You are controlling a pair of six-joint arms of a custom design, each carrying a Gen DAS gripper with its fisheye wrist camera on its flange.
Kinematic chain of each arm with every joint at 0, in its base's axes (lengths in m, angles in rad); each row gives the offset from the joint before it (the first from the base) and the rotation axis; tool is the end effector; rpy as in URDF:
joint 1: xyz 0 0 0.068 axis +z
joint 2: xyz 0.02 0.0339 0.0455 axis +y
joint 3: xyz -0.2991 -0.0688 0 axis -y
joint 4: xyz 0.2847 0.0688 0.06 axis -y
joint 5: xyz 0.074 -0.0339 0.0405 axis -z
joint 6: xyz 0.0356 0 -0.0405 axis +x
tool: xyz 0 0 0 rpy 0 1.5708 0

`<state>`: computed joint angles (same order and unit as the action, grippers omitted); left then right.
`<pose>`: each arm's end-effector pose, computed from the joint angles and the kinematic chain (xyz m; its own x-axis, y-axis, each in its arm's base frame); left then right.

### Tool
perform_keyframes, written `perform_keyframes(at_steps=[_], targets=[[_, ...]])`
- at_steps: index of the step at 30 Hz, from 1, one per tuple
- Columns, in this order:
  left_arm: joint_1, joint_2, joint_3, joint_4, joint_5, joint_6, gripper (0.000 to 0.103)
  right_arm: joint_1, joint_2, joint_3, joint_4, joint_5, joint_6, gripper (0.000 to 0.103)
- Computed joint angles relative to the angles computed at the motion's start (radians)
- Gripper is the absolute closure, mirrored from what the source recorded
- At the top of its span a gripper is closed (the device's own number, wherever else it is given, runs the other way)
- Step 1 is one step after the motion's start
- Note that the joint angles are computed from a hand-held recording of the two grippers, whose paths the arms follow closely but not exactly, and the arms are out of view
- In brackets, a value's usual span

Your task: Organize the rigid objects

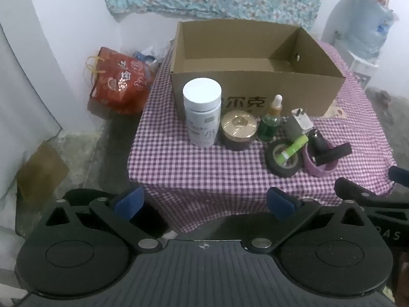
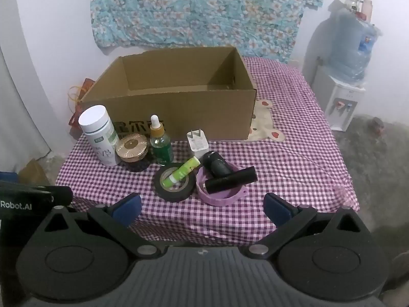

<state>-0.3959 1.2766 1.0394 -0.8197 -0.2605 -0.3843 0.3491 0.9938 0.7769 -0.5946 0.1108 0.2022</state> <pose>0.2595 -0.0985 0.2968 -0.8408 -0.0412 -0.5398 -0.0641 0.9977 0.0236 0.2110 0.0726 0.2822 -0.7216 -0.0503 -0.6905 -0.1261 0.9902 0.0597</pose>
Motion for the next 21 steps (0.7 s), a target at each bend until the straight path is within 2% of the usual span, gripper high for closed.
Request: perform_keyframes(at_steps=[21], targets=[[0.003,-0.005,-0.005,-0.003,-0.010,0.005,0.000,-0.001,0.000,0.009,-0.023,-0.016,0.002,0.000]])
